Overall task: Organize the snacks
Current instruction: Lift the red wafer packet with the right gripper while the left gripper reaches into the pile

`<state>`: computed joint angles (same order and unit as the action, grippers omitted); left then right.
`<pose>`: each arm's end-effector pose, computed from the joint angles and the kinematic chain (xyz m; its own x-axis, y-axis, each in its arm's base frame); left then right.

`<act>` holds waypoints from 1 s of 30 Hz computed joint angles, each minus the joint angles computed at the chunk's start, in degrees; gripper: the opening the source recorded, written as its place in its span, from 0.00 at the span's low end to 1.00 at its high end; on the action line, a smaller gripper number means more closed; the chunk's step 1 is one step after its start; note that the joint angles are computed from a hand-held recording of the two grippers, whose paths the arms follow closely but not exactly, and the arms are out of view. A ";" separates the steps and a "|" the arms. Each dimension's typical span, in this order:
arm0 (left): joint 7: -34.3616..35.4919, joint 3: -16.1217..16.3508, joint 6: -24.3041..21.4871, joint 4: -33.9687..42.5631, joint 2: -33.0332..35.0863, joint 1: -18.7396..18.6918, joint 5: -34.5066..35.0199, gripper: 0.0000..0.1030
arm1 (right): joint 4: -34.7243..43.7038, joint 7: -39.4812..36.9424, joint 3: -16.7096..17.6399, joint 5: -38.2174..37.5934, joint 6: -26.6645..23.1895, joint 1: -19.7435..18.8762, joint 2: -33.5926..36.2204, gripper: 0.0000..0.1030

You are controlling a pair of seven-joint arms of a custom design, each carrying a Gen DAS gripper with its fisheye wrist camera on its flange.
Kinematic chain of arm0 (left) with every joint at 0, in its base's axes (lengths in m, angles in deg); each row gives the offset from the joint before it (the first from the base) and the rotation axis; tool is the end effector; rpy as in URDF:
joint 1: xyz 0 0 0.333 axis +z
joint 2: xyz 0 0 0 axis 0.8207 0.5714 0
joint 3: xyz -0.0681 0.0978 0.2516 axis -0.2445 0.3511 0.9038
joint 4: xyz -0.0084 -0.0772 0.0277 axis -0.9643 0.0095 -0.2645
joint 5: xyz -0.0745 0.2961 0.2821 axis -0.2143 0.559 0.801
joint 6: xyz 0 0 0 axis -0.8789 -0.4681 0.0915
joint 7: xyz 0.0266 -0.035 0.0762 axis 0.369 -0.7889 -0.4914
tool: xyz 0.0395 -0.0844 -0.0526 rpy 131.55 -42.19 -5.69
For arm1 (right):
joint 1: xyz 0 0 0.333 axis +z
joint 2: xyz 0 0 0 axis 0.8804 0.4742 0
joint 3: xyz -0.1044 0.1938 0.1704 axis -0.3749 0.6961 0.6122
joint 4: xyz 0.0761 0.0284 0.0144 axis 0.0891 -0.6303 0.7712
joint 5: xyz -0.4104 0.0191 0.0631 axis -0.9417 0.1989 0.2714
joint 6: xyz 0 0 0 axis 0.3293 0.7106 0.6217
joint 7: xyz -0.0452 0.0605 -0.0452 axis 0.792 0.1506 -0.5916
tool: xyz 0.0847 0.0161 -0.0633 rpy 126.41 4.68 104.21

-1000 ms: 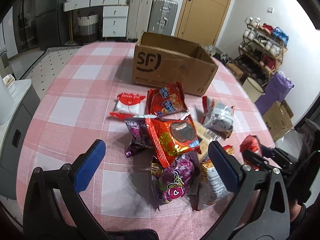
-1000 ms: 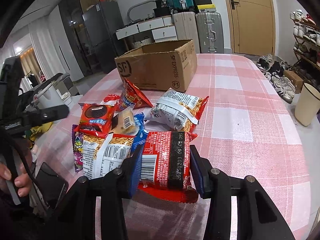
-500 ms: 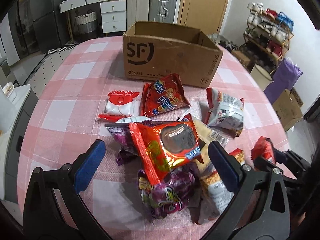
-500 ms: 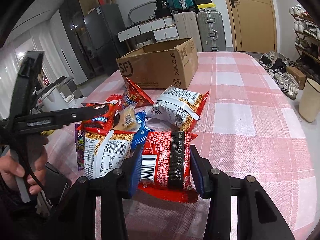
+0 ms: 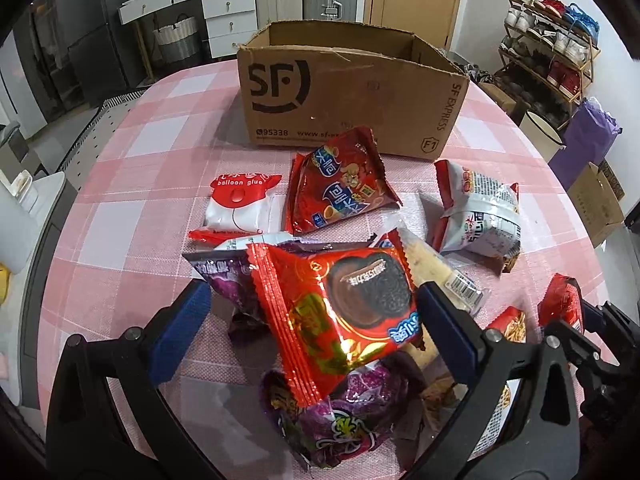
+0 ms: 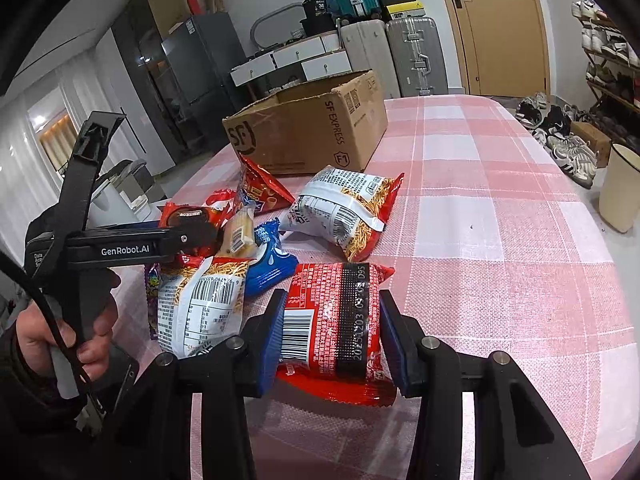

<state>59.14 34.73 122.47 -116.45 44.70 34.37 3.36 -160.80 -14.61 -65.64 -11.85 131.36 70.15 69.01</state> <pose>0.6181 -0.2850 0.3559 0.2128 -0.9769 0.0203 -0.7976 -0.1856 -0.5739 0.6162 0.1729 0.3146 0.5007 -0.8055 -0.3169 -0.6922 -0.1528 -0.7053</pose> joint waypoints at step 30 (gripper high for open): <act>5.39 -1.69 14.45 -13.07 -8.30 4.37 -7.85 0.21 | -0.73 1.12 -0.09 -0.93 0.75 0.82 -1.40 0.43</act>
<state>64.53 33.04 136.92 -129.52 36.40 38.75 -4.49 -161.53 -13.49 -65.73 -12.78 132.11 70.97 67.61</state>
